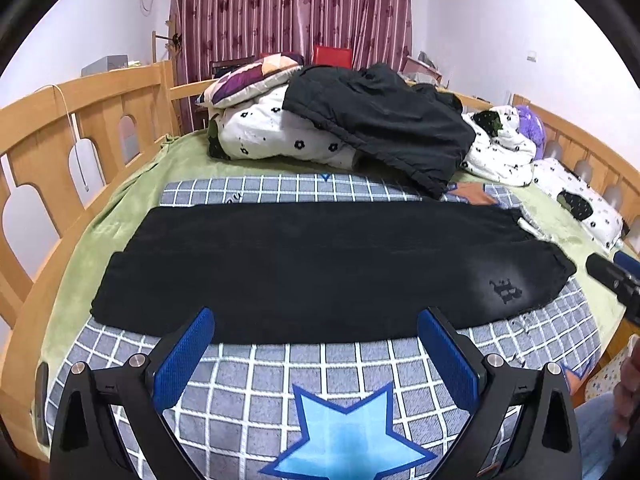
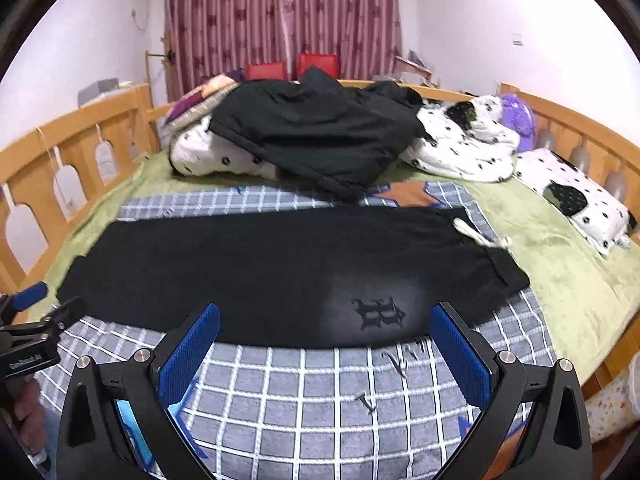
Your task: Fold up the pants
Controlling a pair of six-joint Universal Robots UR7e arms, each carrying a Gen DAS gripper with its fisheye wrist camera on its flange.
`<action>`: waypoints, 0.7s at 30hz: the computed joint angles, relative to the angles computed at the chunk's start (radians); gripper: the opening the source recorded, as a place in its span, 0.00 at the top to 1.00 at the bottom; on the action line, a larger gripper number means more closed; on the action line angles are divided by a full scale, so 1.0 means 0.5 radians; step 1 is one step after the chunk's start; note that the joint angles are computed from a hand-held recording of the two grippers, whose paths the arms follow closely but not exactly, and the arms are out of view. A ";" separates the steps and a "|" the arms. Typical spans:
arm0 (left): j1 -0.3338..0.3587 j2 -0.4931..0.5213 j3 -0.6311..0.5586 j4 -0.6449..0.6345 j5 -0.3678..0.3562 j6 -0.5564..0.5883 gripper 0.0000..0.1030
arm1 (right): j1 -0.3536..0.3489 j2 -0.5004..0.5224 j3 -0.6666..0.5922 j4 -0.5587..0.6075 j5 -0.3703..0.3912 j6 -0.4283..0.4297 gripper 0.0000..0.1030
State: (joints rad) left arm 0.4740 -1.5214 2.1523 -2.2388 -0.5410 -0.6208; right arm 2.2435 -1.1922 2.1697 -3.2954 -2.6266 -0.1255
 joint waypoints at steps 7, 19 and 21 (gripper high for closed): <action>0.163 -0.079 -0.078 -0.234 0.085 0.338 0.01 | -0.051 -0.032 -0.148 -0.322 -0.011 -0.573 0.01; 0.905 -0.132 0.117 -0.493 -0.256 0.309 0.14 | -0.812 -0.349 0.222 -0.015 0.446 -0.255 0.33; 0.994 -0.153 0.158 -0.618 -0.354 0.331 0.18 | -0.938 -0.388 0.284 0.055 0.556 -0.179 0.38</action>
